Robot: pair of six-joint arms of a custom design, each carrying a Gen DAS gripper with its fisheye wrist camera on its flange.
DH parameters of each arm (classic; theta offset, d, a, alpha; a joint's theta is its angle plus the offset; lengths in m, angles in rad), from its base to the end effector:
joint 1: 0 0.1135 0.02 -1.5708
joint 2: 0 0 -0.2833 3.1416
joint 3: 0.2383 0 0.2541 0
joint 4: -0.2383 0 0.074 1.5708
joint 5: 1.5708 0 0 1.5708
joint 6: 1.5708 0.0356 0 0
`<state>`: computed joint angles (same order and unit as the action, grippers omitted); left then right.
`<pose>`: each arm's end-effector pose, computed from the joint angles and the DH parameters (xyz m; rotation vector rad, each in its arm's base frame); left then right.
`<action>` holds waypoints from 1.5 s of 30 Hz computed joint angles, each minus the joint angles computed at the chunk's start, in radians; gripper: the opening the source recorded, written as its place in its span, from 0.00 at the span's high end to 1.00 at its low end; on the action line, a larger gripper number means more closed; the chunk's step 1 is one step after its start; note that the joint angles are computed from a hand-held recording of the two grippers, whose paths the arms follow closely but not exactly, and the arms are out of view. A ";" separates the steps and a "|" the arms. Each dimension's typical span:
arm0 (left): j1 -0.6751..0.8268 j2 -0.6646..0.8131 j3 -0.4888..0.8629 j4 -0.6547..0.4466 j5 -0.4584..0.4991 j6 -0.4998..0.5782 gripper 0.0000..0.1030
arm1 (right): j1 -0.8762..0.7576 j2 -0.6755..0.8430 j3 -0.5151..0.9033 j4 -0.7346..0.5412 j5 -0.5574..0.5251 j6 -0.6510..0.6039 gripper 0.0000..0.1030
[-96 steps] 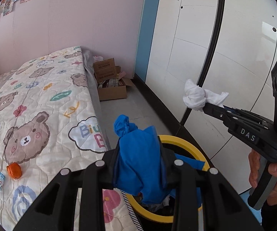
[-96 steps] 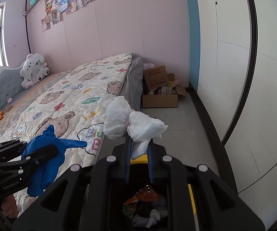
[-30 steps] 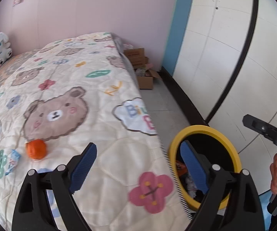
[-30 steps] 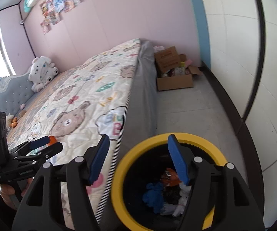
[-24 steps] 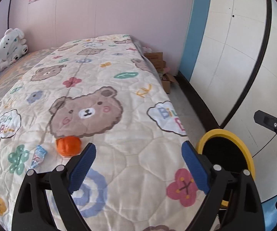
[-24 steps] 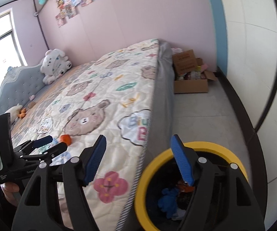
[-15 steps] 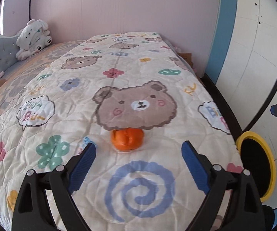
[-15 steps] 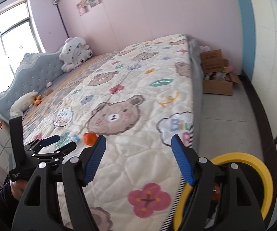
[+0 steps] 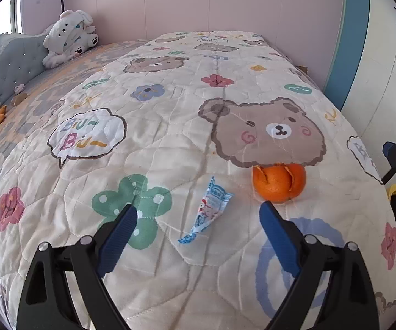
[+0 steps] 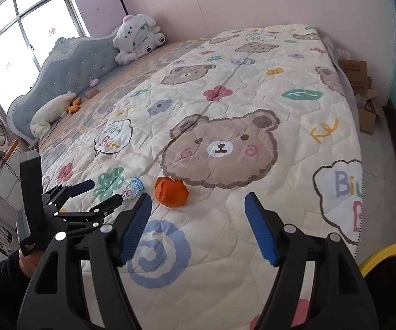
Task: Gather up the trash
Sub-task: 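Move both open tools back over the wrapper and orange ball, then grasp the blue-white wrapper with the left tool while the right tool grasps the orange ball, then carry the blue-white wrapper and orange ball over the yellow bin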
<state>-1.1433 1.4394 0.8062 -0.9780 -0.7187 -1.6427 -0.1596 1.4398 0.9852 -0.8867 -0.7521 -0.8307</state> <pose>0.1098 -0.1844 0.1959 -0.5833 2.3620 0.2100 0.2546 -0.0163 0.2425 -0.9283 2.3174 0.7298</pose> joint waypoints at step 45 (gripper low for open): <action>0.070 -0.158 -0.166 0.201 -0.022 0.081 0.98 | 0.299 0.157 -0.049 0.199 0.080 0.206 0.70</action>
<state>-1.0733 1.2809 0.6401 -0.7769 -0.7410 -1.5618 0.1393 1.5967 0.9360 -0.6874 -0.6723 -0.6251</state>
